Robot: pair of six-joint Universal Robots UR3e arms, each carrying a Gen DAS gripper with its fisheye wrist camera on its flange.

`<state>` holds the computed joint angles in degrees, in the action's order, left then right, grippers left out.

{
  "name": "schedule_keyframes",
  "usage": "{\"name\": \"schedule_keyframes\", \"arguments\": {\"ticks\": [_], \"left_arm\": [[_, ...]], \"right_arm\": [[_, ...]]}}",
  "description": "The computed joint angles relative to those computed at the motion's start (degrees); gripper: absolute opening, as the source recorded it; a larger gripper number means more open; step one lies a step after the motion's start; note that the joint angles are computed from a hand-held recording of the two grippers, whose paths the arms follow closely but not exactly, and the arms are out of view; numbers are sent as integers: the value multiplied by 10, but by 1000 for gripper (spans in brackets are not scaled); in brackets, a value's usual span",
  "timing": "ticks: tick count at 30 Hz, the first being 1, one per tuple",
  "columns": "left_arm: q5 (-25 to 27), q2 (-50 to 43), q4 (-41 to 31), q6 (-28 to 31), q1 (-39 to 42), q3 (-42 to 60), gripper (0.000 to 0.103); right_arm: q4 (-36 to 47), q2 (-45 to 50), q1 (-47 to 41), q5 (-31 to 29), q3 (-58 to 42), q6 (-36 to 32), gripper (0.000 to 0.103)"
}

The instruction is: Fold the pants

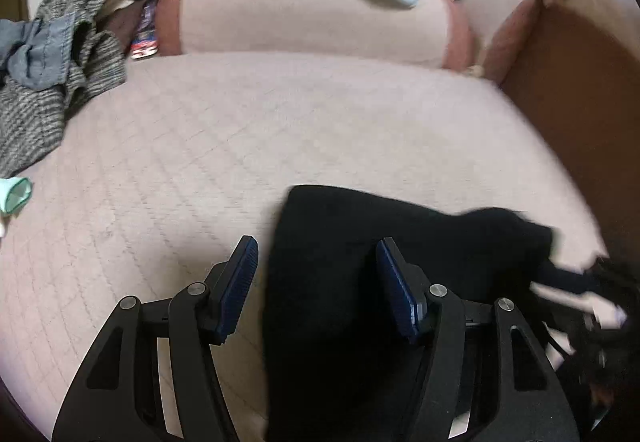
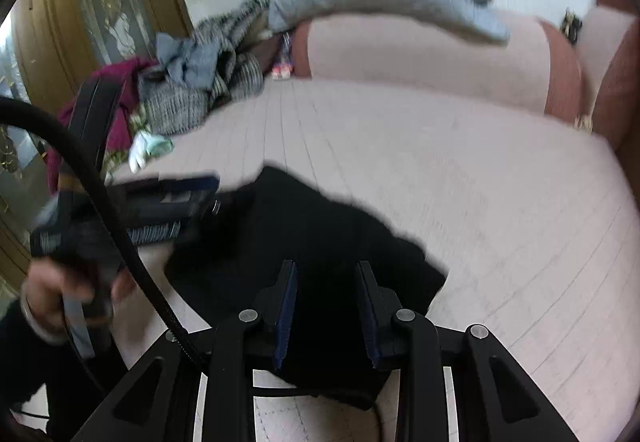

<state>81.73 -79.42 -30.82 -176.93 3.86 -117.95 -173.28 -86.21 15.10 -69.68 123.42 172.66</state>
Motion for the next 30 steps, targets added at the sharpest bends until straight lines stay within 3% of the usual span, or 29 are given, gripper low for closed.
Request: {"name": "schedule_keyframes", "arguments": {"ticks": [2,4,7,12,16,25,30], "left_arm": [[-25,-15,-2,3,19,-4,65],[-40,-15,11,-6,32,-17,75],[-49,-6,18,-12,42,-31,75],[-32,34,-7,-18,31,-33,75],[-18,74,-25,-14,22,-40,75],[-34,152,-74,-8,25,-52,75],[-33,177,-94,-18,19,-52,75]], "right_arm": [[-4,28,5,-12,0,9,28],[-50,38,4,-16,29,21,28],[-81,34,2,-17,53,30,28],[-28,5,-12,-1,39,43,28],[-40,-45,-36,29,73,57,29],[-39,-93,-69,71,109,107,47],[-30,-111,-38,30,107,103,47]]}}
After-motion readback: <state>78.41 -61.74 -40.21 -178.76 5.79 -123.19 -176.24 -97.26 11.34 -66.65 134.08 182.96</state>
